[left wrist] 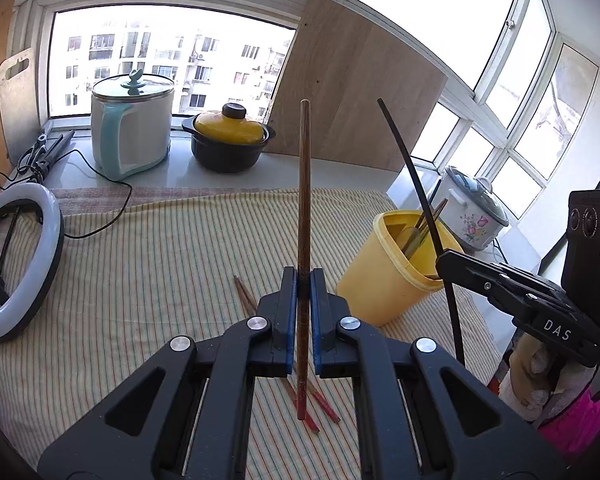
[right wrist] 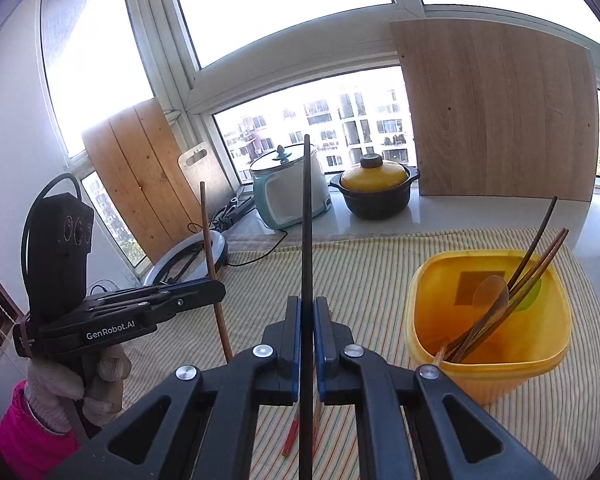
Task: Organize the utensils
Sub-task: 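Lift both chopsticks and carry them toward the yellow container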
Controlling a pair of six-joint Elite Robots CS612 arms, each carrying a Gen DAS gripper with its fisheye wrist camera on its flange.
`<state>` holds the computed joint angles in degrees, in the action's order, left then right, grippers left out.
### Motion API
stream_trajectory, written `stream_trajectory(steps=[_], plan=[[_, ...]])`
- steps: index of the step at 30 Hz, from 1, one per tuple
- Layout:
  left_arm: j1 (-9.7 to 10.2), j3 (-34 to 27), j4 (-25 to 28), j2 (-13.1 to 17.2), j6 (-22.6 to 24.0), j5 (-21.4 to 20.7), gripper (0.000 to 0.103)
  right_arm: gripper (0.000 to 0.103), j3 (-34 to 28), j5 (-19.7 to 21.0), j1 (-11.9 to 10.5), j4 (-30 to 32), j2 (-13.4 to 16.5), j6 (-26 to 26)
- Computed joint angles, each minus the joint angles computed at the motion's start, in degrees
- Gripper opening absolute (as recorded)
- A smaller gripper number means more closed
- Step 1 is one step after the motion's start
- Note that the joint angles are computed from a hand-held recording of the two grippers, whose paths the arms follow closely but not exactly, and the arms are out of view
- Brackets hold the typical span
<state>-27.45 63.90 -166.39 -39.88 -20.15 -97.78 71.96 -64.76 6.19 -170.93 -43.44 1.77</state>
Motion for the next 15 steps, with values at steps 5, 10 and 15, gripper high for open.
stream_trajectory(steps=[5,10,15], plan=[[-0.21,-1.4,-0.7,0.4,0.5,-0.7,0.004,0.003,0.0,-0.7,-0.6,-0.6,-0.6,-0.2],[-0.62,-3.4,-0.8,1.0,0.9,-1.1,0.004,0.003,-0.2,-1.2,-1.4,-1.4,-0.9,0.5],[-1.0,-5.7,-0.9,1.9,1.6,-1.9,0.004,0.004,-0.2,-2.5,-1.9,-2.7,-1.1,1.1]])
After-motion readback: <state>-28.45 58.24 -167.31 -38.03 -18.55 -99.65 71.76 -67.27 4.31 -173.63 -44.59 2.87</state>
